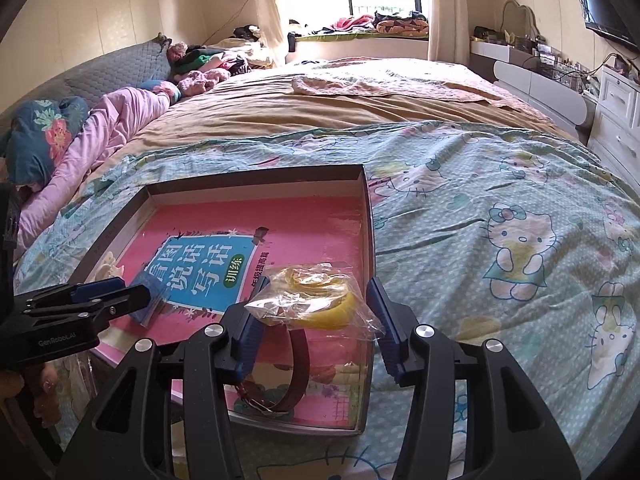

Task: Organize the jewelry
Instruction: 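Lower the blue case into the box with the left gripper while the right lowers the yellow bag, then open both grippers and release the items in the box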

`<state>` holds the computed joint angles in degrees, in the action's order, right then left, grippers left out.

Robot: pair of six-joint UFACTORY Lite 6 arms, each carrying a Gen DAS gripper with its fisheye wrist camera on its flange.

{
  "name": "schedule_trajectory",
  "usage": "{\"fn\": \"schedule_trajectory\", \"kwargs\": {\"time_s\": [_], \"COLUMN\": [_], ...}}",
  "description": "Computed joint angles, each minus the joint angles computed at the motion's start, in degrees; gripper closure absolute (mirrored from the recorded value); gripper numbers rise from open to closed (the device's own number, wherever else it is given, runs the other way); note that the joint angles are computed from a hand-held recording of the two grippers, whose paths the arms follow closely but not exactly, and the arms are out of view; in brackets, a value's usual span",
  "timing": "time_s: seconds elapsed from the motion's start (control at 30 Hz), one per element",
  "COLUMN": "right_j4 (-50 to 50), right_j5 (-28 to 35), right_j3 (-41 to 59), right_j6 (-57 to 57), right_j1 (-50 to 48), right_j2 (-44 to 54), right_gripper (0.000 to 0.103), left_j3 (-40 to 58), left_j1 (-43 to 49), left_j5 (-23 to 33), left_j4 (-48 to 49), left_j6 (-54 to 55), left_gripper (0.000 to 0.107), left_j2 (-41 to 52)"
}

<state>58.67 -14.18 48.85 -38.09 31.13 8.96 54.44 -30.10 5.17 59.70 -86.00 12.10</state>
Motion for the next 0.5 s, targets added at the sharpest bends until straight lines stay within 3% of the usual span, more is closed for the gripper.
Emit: {"fn": "schedule_trajectory", "kwargs": {"time_s": [0.3,0.5], "right_j4": [-0.6,-3.3], "right_j5": [0.9,1.3], "right_j3": [-1.4,-4.2], "right_j6": [1.3,4.2], "right_j1": [-0.2,-0.2], "right_j2": [-1.6,-5.6], "right_gripper": [0.044,0.029], "left_j3": [-3.3,-5.3], "left_j1": [-0.3,-0.2], "left_j5": [0.5,1.1], "left_j4": [7.2,7.0], "left_j6": [-8.3,-9.1], "left_gripper": [0.051,0.044], "left_j2": [-4.6,-7.7]}}
